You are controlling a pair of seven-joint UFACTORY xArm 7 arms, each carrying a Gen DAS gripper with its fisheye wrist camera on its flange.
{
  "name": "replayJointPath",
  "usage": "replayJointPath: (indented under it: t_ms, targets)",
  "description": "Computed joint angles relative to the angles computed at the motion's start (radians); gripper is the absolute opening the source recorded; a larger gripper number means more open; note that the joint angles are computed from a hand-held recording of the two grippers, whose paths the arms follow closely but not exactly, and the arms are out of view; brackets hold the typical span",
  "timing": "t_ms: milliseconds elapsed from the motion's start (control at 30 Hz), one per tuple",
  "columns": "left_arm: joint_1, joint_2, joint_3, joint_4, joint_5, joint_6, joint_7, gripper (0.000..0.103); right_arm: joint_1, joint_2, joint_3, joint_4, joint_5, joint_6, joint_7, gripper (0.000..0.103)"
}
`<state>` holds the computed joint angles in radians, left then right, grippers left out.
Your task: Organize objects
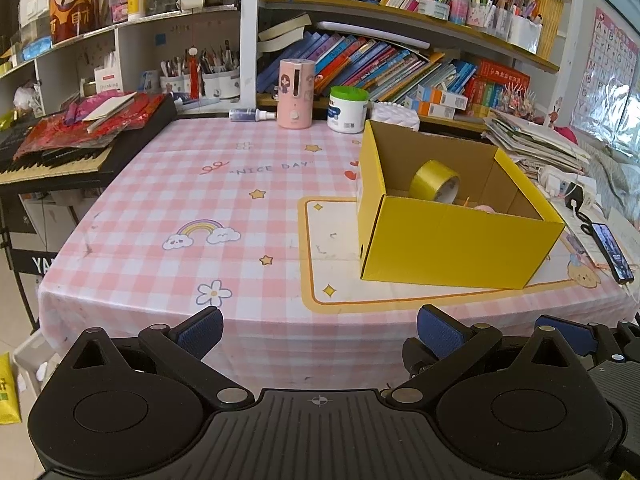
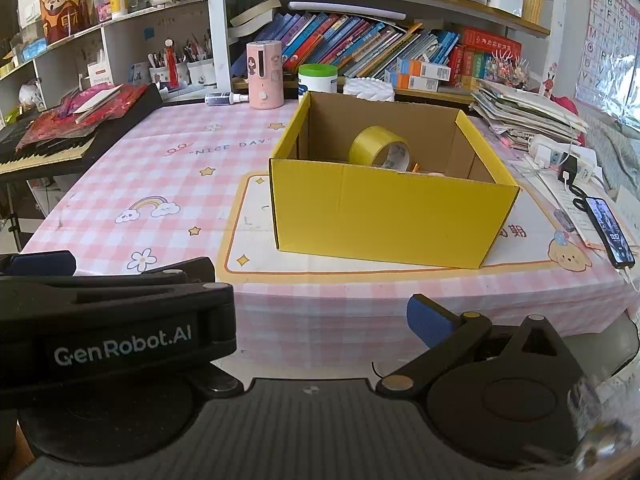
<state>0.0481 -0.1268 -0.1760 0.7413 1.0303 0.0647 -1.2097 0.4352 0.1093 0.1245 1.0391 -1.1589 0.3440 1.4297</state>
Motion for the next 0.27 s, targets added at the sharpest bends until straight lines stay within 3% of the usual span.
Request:
replayJointPath:
  t_ms: [267]
  targets:
    - [-0.004,0.003,0.004,0.0,-0.009,0.006,0.011,0.103,0.001,0.006,-0.002,0.003,0.03,0.002,-0.03,0.103]
